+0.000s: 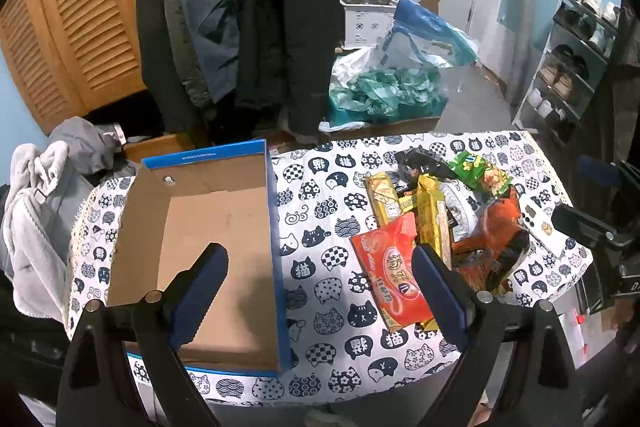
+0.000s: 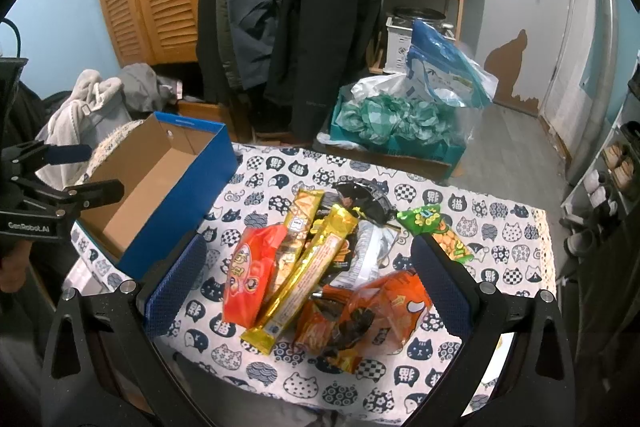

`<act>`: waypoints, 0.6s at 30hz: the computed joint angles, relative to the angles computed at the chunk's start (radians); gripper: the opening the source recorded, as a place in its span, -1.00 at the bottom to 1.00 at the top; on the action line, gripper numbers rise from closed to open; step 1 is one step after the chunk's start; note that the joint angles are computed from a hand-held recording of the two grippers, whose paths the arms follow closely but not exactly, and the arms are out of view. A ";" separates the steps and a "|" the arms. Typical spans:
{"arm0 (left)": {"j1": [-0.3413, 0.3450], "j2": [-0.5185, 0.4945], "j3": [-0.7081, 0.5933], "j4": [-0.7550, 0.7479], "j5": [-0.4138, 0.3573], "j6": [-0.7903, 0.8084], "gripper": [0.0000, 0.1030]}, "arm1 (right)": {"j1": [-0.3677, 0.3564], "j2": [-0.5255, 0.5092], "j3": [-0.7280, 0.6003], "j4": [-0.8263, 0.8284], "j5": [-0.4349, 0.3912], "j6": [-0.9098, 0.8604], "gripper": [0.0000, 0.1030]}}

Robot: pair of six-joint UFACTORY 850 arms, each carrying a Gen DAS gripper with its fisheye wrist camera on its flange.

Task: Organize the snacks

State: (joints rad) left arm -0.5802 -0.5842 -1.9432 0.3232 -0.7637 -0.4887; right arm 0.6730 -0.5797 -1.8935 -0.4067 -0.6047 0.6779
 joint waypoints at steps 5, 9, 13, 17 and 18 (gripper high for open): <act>-0.002 0.000 0.000 0.004 -0.001 -0.002 0.83 | -0.001 -0.002 -0.006 0.009 -0.003 -0.008 0.95; -0.002 0.001 0.002 0.005 -0.001 -0.003 0.83 | -0.001 -0.004 -0.008 0.012 -0.004 -0.011 0.95; -0.003 0.002 0.005 0.008 0.001 -0.008 0.83 | -0.001 0.000 -0.003 0.011 -0.001 -0.009 0.95; -0.004 0.000 0.000 0.008 -0.007 -0.008 0.83 | 0.001 -0.010 -0.019 0.014 -0.008 -0.008 0.95; -0.005 0.000 0.000 0.012 -0.008 -0.011 0.83 | 0.001 -0.009 -0.017 0.016 -0.005 -0.008 0.95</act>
State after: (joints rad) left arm -0.5855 -0.5839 -1.9429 0.3353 -0.7717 -0.4999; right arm 0.6735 -0.5886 -1.9104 -0.3903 -0.6094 0.6700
